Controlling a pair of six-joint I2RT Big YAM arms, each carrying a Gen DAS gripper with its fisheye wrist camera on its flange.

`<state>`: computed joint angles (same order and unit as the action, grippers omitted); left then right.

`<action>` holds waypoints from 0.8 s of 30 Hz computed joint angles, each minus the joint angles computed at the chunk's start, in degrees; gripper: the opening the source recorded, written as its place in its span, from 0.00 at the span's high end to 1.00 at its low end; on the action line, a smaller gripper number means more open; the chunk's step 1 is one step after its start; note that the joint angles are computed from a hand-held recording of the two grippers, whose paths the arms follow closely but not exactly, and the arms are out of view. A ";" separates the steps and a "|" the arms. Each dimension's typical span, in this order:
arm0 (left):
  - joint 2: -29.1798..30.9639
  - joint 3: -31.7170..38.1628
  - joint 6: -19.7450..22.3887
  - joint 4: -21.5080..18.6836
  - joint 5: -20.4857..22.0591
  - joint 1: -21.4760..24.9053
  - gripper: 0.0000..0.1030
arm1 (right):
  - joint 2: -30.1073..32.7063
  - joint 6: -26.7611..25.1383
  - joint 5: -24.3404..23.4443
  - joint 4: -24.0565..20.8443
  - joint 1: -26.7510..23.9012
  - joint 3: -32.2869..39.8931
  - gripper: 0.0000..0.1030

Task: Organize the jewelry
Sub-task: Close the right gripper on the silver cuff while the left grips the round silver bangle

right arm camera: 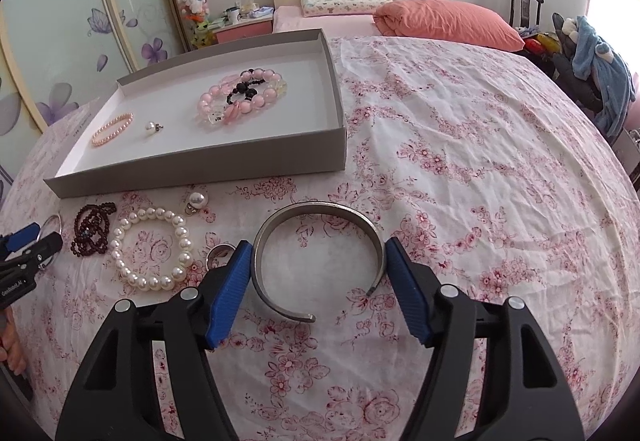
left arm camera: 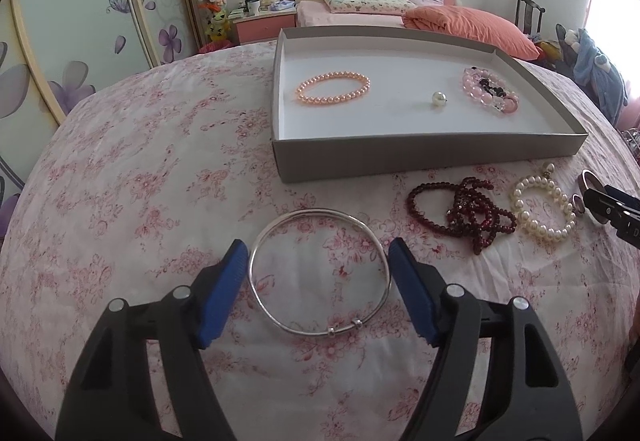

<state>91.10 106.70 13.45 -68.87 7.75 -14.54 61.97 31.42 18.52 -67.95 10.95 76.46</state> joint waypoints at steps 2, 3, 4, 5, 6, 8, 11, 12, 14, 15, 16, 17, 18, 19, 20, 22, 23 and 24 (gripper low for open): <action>-0.40 -0.42 -0.02 0.08 0.05 0.13 0.32 | -0.33 0.22 -0.38 0.32 -0.07 -0.25 0.35; -0.64 -0.68 -0.02 0.18 0.05 0.23 0.32 | -0.48 0.26 -0.64 0.48 -0.16 -0.35 0.35; -0.93 -0.99 -0.05 0.34 0.12 0.33 0.31 | -0.66 0.37 -0.76 0.51 -0.12 -0.45 0.35; -1.07 -1.15 -0.13 0.46 0.18 0.38 0.31 | -0.80 0.35 -0.80 0.52 -0.06 -0.51 0.35; -1.24 -1.27 -0.16 0.52 0.28 0.47 0.31 | -0.95 0.43 -0.80 0.60 0.14 -0.54 0.35; -1.59 -1.54 -0.27 0.71 0.55 0.64 0.31 | -1.16 0.51 -0.76 0.76 0.43 -0.45 0.35; -2.14 -1.72 -0.33 0.96 1.05 0.86 0.32 | -1.55 0.53 -0.56 1.18 1.03 -0.21 0.35; -2.29 -1.72 -0.38 1.09 1.12 0.89 0.31 | -1.69 0.59 -0.36 1.35 1.42 -0.08 0.35; -2.80 -1.98 -0.54 1.59 1.36 0.98 0.32 | -1.84 0.42 -0.28 1.57 1.92 0.12 0.35; -2.98 -2.04 -0.65 1.76 1.43 0.97 0.32 | -1.94 0.41 -0.17 1.74 2.39 0.24 0.35; -3.27 -2.20 -0.78 2.01 1.55 0.94 0.31 | -2.02 0.35 -0.14 1.91 2.62 0.30 0.35; -3.50 -2.32 -0.81 2.23 1.69 0.96 0.32 | -2.07 0.31 -0.07 2.06 2.93 0.41 0.35; -3.93 -2.66 -0.97 2.67 1.80 0.93 0.32 | -2.11 0.23 -0.03 2.24 3.16 0.46 0.35; -4.28 -2.90 -1.08 3.05 1.93 0.94 0.32 | -2.24 0.19 0.08 2.51 3.53 0.53 0.35; -4.64 -3.15 -1.15 3.41 2.07 0.92 0.32 | -2.30 0.10 0.22 2.77 3.87 0.64 0.35; -5.31 -3.66 -1.20 4.00 2.50 0.92 0.32 | -2.40 0.03 0.57 3.15 4.56 0.84 0.35; -5.71 -3.94 -1.26 4.35 2.67 0.85 0.32 | -2.49 -0.05 0.76 3.48 4.98 0.94 0.35; -5.98 -4.11 -1.33 4.64 2.77 0.78 0.32 | -2.56 -0.10 0.96 3.67 5.31 1.04 0.35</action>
